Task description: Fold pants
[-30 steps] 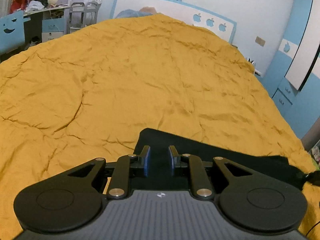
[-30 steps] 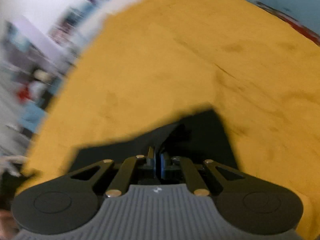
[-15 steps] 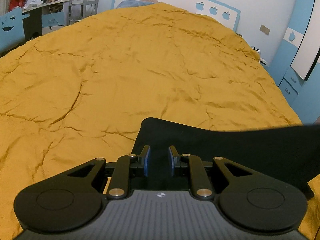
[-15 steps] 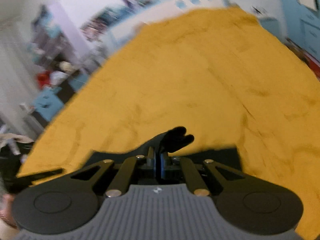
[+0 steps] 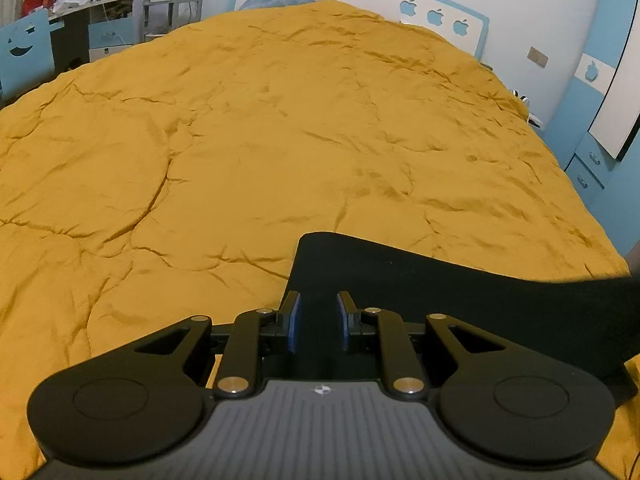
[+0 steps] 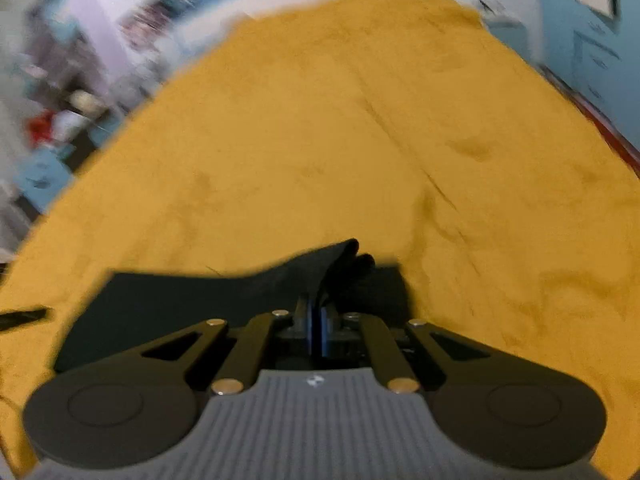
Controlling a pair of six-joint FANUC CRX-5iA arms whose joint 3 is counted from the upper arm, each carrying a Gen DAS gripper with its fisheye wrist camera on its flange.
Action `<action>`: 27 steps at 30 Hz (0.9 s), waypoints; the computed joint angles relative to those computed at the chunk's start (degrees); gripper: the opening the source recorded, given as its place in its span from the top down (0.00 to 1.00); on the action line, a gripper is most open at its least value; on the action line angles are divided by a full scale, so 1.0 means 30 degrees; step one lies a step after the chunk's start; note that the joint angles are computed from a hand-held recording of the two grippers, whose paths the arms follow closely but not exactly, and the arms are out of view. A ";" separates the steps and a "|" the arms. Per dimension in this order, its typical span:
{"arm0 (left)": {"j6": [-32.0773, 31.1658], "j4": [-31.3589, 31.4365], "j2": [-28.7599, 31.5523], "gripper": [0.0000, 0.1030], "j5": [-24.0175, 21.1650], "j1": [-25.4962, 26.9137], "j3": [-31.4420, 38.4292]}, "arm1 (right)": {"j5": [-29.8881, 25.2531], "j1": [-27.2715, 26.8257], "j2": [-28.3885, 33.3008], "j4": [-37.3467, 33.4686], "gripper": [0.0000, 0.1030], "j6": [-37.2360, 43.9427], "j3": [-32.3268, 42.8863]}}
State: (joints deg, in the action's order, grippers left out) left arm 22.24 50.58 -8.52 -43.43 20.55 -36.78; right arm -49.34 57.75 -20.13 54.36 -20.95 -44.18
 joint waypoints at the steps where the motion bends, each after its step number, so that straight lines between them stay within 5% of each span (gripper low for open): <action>1: 0.0023 -0.0041 0.0072 0.80 0.0021 -0.0023 0.0033 | -0.0364 -0.0021 0.0350 -0.0412 1.00 0.0728 0.0313; 4: 0.0167 -0.0152 0.0393 0.80 0.0151 -0.0262 0.0191 | -0.0131 -0.0800 0.1476 -0.3326 1.00 0.2118 0.0727; 9: -0.0414 0.0372 0.1023 0.80 0.0642 -0.0537 0.0209 | 0.0053 -0.0844 0.2538 -0.2499 1.00 0.1195 0.0181; 16: -0.0658 0.0494 0.2469 0.79 0.0843 -0.0843 0.1314 | -0.3533 -0.0118 0.2704 -0.2991 0.93 0.1089 0.0823; 21: -0.0738 0.1470 0.4236 0.46 0.0450 -0.1088 0.2311 | -0.1888 -0.0192 0.0995 -0.1416 0.90 -0.0772 -0.0146; 27: 0.1841 0.1096 0.7276 0.40 -0.1266 -0.1043 0.4584 | -0.0651 -0.1060 0.2847 -0.1519 0.90 0.0593 0.0684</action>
State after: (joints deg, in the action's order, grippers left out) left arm 27.76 53.87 13.31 -47.23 17.42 -23.02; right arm -51.29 54.57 -11.59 49.80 -19.17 -42.12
